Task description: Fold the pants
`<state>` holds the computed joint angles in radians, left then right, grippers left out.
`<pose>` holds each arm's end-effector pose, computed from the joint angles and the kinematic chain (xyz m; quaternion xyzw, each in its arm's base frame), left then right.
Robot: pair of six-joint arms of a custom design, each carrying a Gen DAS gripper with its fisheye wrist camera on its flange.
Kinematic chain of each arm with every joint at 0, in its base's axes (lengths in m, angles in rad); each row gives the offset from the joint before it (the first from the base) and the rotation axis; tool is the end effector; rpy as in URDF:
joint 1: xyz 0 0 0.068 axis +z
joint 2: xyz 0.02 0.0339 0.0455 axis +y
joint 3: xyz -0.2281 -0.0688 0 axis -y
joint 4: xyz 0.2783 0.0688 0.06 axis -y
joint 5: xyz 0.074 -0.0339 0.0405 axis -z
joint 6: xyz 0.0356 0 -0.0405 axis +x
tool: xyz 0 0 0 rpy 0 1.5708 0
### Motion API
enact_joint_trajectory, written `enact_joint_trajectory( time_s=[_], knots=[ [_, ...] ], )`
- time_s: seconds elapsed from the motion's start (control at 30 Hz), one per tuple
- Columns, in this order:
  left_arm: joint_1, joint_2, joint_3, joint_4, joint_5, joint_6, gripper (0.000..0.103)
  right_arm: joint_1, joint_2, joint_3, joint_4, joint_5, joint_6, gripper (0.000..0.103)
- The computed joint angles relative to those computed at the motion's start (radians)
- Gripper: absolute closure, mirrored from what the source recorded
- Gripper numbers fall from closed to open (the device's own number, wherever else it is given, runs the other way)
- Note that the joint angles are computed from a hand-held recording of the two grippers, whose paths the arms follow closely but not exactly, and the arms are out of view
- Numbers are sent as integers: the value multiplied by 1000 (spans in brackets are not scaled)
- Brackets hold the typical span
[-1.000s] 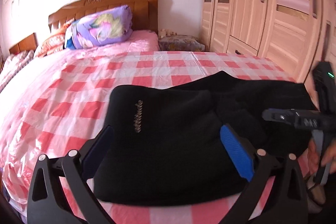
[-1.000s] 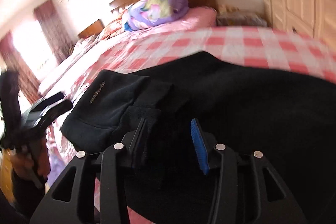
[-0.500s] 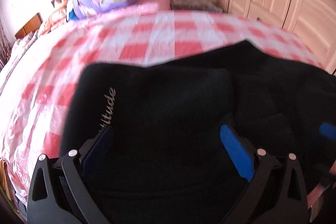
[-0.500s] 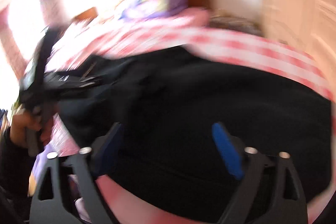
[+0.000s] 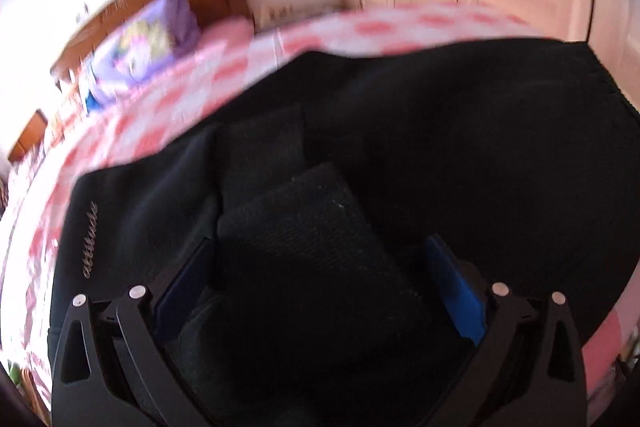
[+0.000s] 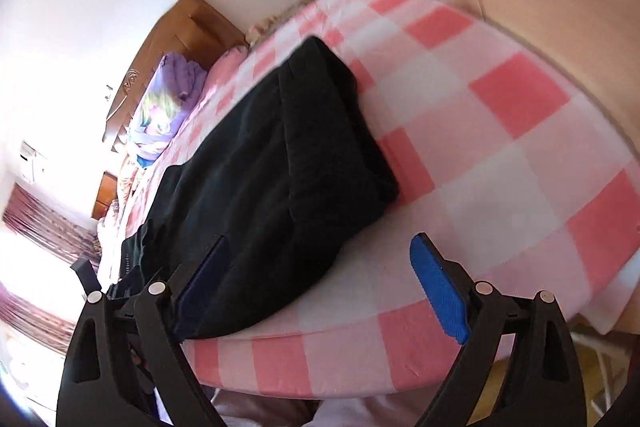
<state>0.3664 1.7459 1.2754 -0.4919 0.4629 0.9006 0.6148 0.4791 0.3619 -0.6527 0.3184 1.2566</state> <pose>0.3749 0.1268 0.1786 0.3114 0.8776 -0.0038 0.3645 0.1522 0.0938 0.1707 0.3454 0.8433 0.2232 0.3459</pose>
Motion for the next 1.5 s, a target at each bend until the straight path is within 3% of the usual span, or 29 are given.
enact_joint_trajectory(
  time_s=[0.13,0.37,0.47,0.5,0.67,0.7,0.73,0.77,0.87,0.97,1.07,1.13,1.27,1.5],
  knots=[
    [-14,43,84,-102,-46,-4,1,-54,118,25,104,-91,-103,8],
    [-14,49,106,-140,-54,-2,1,-333,124,-37,314,-413,-215,6],
    [-16,56,114,-146,-52,-4,1,-397,144,-11,292,-480,-257,10],
    [-16,52,108,-144,-51,-5,1,-386,151,7,259,-452,-268,15],
    [-12,45,94,-132,-42,-7,1,-246,186,50,193,-264,-274,16],
    [-10,42,90,-130,-41,-6,1,-235,211,65,187,-239,-275,21],
    [-11,40,86,-126,-42,-8,1,-206,249,96,160,-187,-265,27],
    [-12,38,85,-125,-43,-9,1,-207,258,99,154,-171,-256,46],
    [-7,33,82,-132,-40,-1,1,-211,70,-33,202,-169,-208,63],
    [-4,32,79,-128,-35,-1,1,-124,-189,-140,171,-65,-133,68],
    [-5,33,80,-128,-35,-1,1,27,-249,-137,145,130,-62,73],
    [-6,35,81,-127,-34,-2,1,105,-195,-101,174,239,-33,74],
    [-2,36,84,-128,-26,2,1,166,-95,-24,243,338,-52,75],
    [8,33,77,-122,-11,6,1,186,154,149,302,399,-135,76]
  ],
)
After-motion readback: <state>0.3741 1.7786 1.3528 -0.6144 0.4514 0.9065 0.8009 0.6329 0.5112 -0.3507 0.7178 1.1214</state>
